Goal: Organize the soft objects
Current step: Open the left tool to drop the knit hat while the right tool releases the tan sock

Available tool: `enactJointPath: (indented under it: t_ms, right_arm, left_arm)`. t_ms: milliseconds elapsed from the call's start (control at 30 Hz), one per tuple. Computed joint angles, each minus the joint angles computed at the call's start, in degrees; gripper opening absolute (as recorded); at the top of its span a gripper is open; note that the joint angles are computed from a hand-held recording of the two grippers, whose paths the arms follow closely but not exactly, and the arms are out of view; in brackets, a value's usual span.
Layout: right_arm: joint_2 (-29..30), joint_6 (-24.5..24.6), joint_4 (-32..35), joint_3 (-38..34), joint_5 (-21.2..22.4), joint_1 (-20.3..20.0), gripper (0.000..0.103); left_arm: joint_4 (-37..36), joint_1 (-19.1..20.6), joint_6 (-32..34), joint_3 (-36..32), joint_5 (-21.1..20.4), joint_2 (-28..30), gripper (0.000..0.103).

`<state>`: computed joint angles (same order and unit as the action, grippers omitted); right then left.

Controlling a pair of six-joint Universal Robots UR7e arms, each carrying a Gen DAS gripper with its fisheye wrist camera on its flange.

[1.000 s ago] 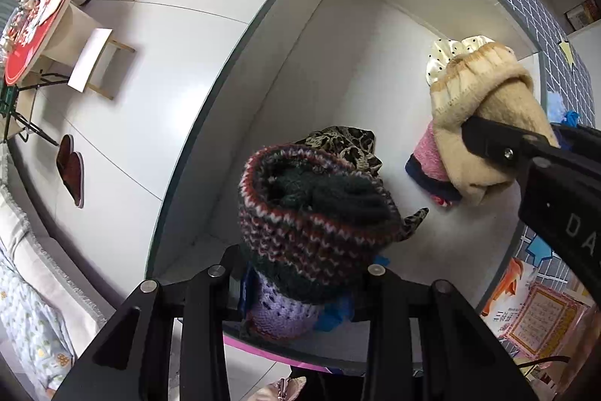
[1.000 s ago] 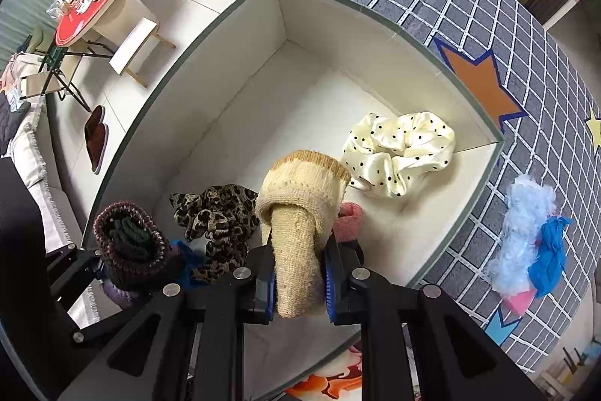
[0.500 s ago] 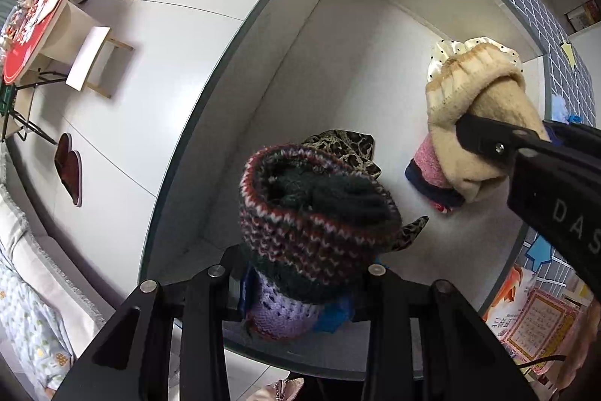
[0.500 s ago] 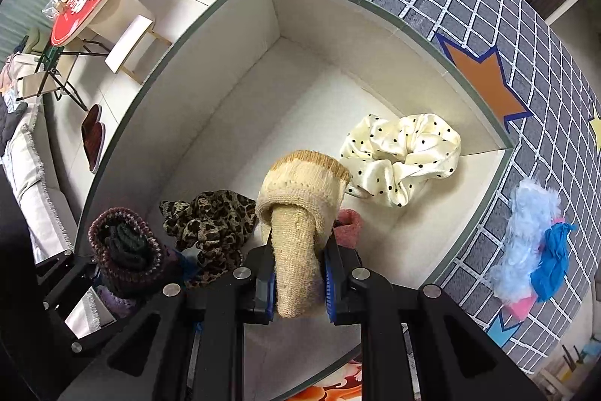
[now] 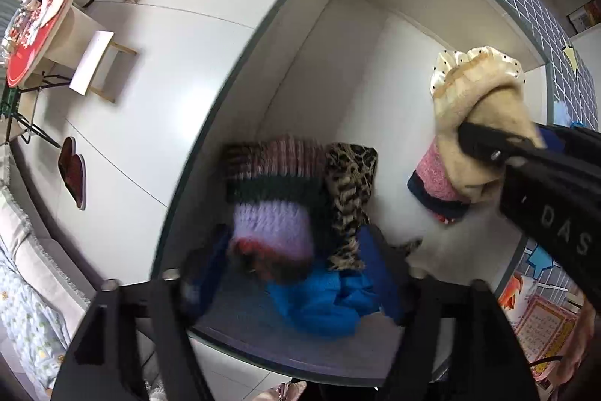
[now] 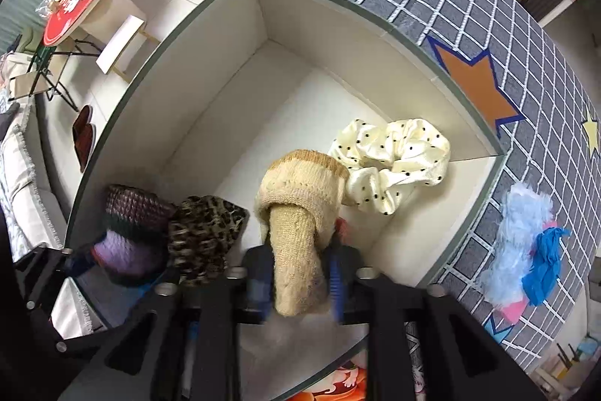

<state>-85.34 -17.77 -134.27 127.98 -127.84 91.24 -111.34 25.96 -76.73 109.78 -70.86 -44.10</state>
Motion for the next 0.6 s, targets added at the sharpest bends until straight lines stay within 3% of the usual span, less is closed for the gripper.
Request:
enactJointPath:
  t_ms: [33,67,600]
  right_arm:
    - [-0.3,0.0,-0.4,0.1,0.3,0.0,0.063]
    - [-0.7,-0.4,-1.5,0.3,0.6,-0.1,0.066]
    - [-3.8,-0.2,-1.2,-0.2,2.2,-0.5,0.066]
  left_arm:
    - [0.3,-0.1,-0.2,-0.1,0.2,0.0,0.079]
    - [0.5,-0.1,-0.3,-0.3,0.2,0.0,0.079]
    - [0.5,-0.8,0.0,-0.6,-0.2,-0.3,0.08]
